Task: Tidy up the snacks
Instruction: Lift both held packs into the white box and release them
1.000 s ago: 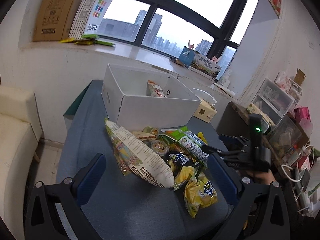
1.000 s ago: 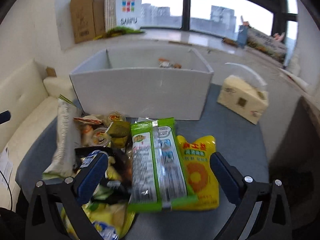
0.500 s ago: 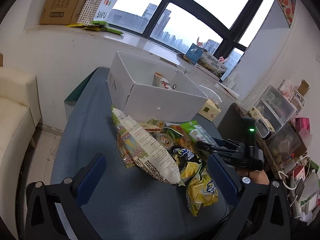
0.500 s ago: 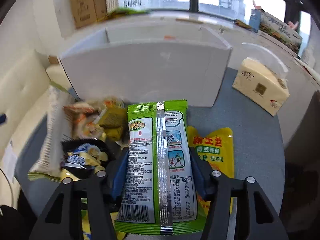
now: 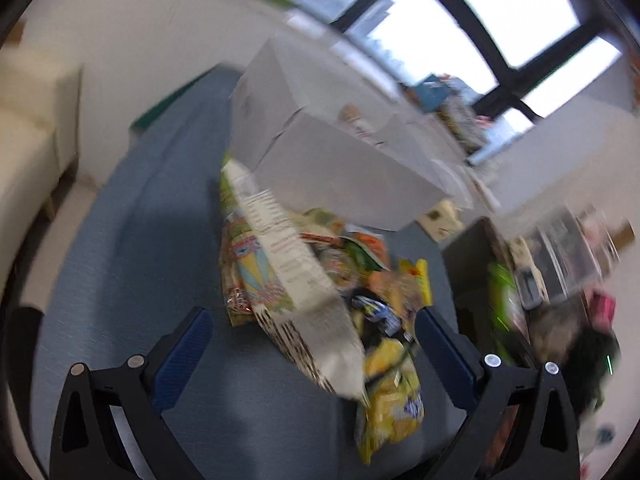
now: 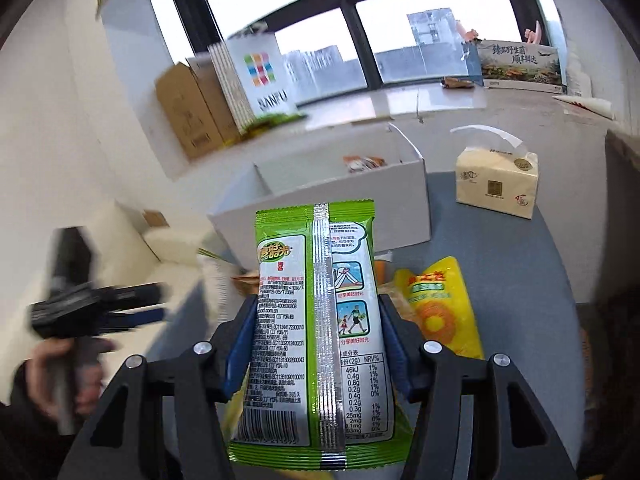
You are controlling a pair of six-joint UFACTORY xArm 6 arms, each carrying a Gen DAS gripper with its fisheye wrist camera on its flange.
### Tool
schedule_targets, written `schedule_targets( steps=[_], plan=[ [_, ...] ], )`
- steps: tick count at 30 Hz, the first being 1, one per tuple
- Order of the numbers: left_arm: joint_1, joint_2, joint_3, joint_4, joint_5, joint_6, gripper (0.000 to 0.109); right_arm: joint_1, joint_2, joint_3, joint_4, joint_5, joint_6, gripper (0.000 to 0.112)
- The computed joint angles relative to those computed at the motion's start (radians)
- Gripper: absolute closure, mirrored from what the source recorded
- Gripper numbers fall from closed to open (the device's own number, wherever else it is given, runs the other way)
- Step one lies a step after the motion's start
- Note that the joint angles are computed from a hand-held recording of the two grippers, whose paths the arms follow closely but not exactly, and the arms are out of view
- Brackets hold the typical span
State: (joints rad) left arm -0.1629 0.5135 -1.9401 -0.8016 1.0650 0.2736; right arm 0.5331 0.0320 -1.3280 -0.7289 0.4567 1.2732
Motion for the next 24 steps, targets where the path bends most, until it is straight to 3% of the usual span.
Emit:
schedule_targets(
  steps=[3, 7, 8, 9, 10, 11, 13, 18, 22, 24],
  plan=[
    [-0.004, 0.117, -0.144, 0.007, 0.079, -0.126, 0.006, 0.023, -0.027, 0.022, -0.054, -0.002, 0.059, 0.051],
    [-0.027, 0.196, -0.241, 0.051, 0.097, -0.204, 0.012, 0.045, -0.044, 0.041, -0.077, -0.008, 0.092, 0.050],
    [-0.028, 0.208, -0.254, 0.049, 0.107, -0.203, 0.032, 0.046, -0.045, 0.045, -0.076, -0.010, 0.094, 0.050],
    [-0.032, 0.214, -0.266, 0.077, 0.112, -0.204, 0.047, 0.047, -0.047, 0.049, -0.079, -0.010, 0.100, 0.050],
    [-0.031, 0.207, -0.253, 0.068, 0.103, -0.174, 0.050, 0.049, -0.049, 0.054, -0.081, -0.011, 0.106, 0.050],
    [-0.025, 0.200, -0.242, 0.050, 0.108, -0.143, 0.070, 0.048, -0.050, 0.061, -0.085, -0.020, 0.115, 0.050],
    [-0.018, 0.155, -0.177, 0.030, 0.075, -0.083, 0.072, 0.046, -0.051, 0.070, -0.091, -0.031, 0.130, 0.050],
    [-0.020, -0.065, 0.087, 0.017, -0.141, 0.160, 0.074, 0.048, -0.037, 0.065, -0.135, -0.020, 0.196, 0.050],
    [-0.041, -0.142, 0.132, 0.016, -0.294, 0.286, 0.074, 0.036, 0.020, -0.011, -0.126, -0.006, 0.176, 0.050],
    [-0.054, -0.116, 0.060, 0.048, -0.317, 0.296, 0.074, 0.025, 0.079, -0.102, -0.093, 0.036, 0.100, 0.050]
  ],
)
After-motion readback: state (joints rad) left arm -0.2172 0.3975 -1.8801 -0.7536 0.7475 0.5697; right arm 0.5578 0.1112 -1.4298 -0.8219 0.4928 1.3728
